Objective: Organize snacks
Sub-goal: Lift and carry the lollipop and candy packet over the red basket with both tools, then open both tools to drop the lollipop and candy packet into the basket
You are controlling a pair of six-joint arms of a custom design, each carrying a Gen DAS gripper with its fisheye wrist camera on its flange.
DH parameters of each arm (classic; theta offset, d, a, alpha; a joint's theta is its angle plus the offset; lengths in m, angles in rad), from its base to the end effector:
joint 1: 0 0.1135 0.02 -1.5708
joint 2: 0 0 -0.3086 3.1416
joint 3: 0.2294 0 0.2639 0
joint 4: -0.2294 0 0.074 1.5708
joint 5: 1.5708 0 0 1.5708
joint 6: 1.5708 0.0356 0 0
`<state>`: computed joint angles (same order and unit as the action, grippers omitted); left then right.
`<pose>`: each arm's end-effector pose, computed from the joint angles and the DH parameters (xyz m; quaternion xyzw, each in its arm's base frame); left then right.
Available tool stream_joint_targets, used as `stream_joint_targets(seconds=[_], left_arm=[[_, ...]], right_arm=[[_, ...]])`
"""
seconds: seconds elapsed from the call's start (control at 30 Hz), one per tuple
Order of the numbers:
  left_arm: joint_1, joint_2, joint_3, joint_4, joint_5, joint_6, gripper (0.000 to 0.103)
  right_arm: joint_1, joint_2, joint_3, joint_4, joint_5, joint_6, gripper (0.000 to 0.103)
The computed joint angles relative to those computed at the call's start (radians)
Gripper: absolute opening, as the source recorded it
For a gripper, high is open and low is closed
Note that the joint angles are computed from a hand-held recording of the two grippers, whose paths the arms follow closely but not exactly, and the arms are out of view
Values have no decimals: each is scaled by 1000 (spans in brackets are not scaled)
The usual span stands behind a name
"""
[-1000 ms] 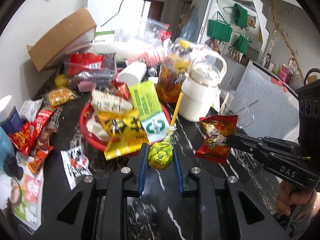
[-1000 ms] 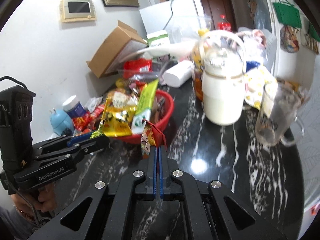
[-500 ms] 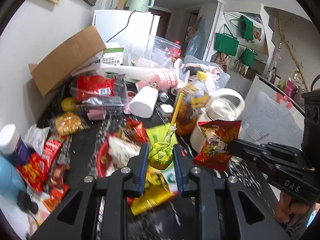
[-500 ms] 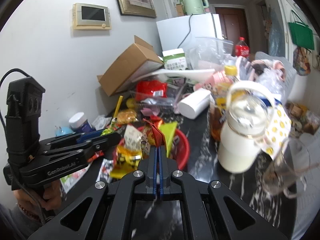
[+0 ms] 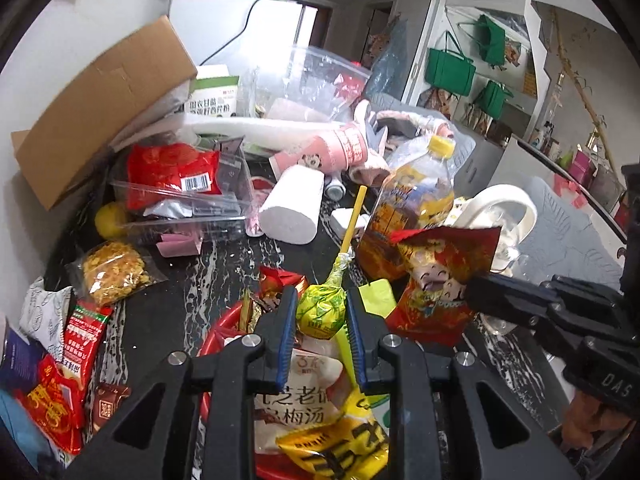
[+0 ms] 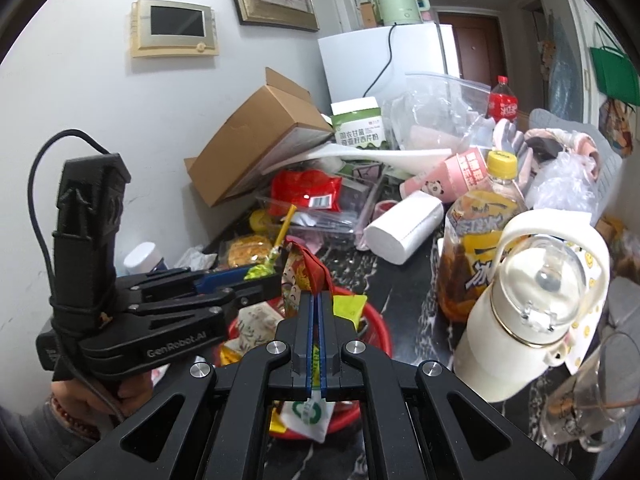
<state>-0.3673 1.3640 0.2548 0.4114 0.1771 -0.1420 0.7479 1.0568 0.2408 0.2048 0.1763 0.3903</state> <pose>0.1922 -0.0807 0.1421 0.1386 0.8928 -0.1836 0.3873 0.1343 0.1160 0.1736 -0.1172 0.8768 0.1820 0.4294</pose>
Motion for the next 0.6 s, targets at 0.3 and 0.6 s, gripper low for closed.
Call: stream_joint_targets(seconds=[0.3,0.6], left_arm=[[-59,11,25,-63,-115,31,53],[-26,-197,-21,-155,-182,31,65]], right_arm=[[-26,51,3,39,-30,-18,2],[-7,68,20,46,-39,-17,2]])
